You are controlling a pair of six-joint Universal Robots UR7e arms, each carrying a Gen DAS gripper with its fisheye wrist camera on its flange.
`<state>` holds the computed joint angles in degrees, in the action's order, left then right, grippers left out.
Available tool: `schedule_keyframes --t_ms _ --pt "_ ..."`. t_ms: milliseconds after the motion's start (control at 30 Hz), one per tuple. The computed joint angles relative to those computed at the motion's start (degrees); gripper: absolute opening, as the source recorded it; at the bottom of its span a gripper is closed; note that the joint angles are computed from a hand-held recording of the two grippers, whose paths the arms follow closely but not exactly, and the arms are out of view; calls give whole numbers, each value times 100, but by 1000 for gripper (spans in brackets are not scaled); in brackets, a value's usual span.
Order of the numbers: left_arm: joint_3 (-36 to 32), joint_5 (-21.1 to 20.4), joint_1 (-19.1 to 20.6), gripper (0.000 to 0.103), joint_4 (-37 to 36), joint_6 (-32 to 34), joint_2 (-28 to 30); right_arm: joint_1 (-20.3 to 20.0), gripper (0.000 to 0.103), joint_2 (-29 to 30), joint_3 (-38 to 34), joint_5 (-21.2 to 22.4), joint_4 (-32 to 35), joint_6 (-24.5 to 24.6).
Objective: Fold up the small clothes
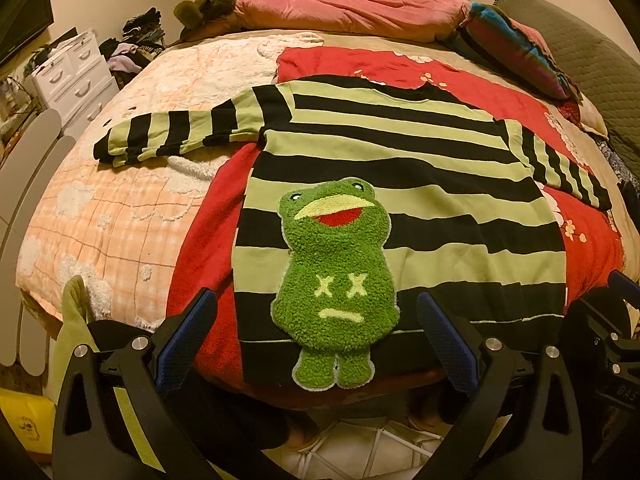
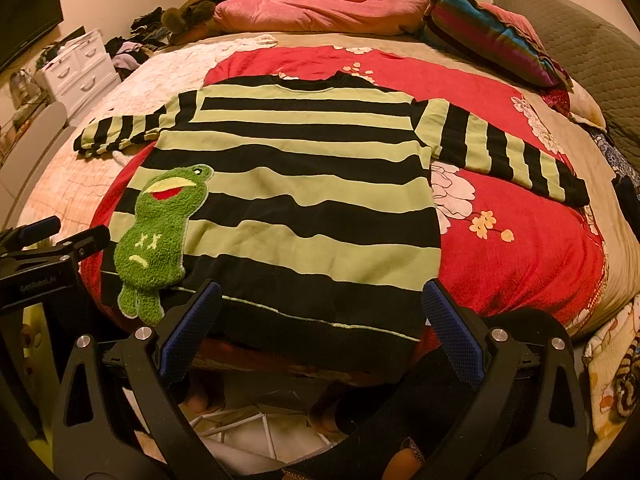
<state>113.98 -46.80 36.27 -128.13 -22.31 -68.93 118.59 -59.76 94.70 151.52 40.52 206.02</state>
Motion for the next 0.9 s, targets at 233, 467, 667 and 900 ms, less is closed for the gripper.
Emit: schedule_keyframes --t_ms 233,467,667,900 --pt "-30 30 20 99 -20 14 43 -9 94 -15 -22 38 -42 -20" --pt "-93 70 47 99 -134 109 185 -97 94 -91 -36 65 -254 -288" --pt "-240 100 120 99 -235 187 377 -255 94 -189 -135 80 -508 -662" --pt "-622 233 240 99 -382 270 753 -528 94 -311 -384 94 -911 -1353"
